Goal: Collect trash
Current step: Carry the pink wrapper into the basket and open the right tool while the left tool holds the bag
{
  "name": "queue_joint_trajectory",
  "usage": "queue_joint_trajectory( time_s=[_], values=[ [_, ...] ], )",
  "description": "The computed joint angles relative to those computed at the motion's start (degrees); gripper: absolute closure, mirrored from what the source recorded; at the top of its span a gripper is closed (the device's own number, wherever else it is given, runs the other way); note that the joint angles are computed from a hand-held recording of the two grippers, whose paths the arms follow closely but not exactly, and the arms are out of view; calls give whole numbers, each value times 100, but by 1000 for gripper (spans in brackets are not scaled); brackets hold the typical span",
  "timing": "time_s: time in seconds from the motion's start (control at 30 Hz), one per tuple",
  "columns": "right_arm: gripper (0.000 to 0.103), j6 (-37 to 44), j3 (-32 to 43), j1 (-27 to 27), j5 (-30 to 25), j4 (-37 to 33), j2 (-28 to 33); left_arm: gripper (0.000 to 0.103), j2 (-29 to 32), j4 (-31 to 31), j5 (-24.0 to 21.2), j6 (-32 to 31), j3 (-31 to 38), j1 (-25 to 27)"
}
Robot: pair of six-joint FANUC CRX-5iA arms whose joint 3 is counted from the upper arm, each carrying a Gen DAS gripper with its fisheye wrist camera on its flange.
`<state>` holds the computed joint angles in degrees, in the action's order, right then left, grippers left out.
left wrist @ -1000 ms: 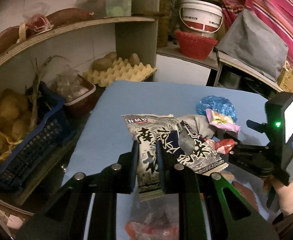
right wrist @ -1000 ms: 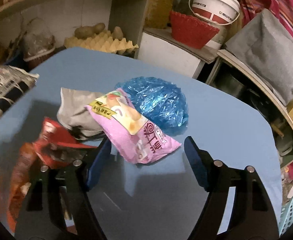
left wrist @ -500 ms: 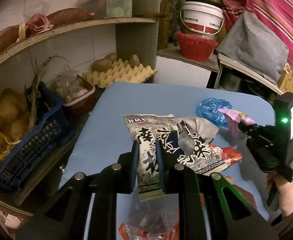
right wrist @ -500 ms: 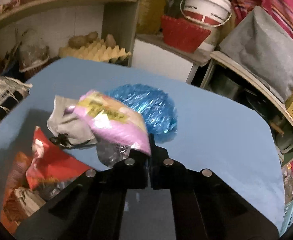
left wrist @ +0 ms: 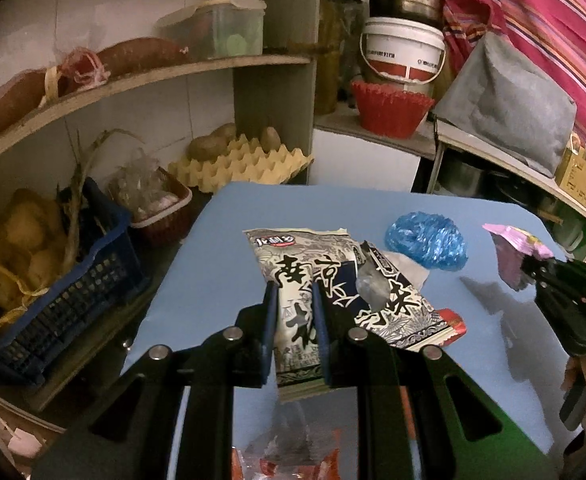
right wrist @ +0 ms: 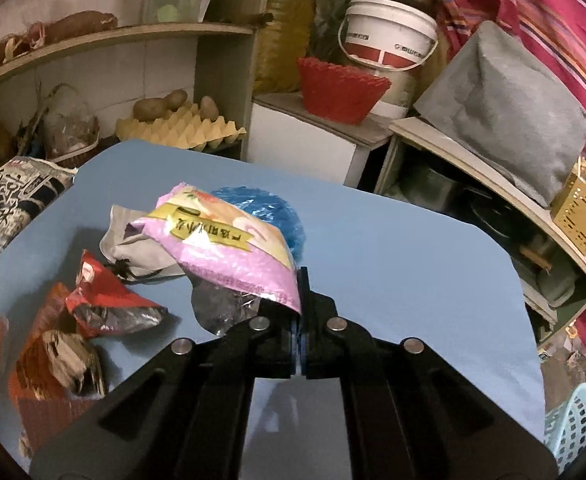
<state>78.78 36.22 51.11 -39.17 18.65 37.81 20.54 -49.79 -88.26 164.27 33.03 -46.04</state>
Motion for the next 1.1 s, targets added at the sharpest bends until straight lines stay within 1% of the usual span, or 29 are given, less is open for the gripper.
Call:
queue_joint_trajectory(
  time_s=[0.27,0.47,0.6,0.87,1.0,1.1],
  values=[
    [101,-149,-766,-86,420,152,-556,85,148,-207,-97,-43,294,-145],
    [101,-174,-1051,-157,487,186,-754,85,246,-286,-149,-95,471,-218],
    [101,-234,-1320,-212,569,272,-928,85,382,-392,-239,-269,640,-305],
    [101,57,-1679,-364,595,-196,-1293,85,314,-319,-54,-179,494,-283],
    [101,329,-1813,-472,615,-538,-1488,85,365,-314,-27,-145,530,-304],
    [101,451,-1897,-546,616,-677,-1606,85,473,-368,-70,-195,702,-364]
  ],
)
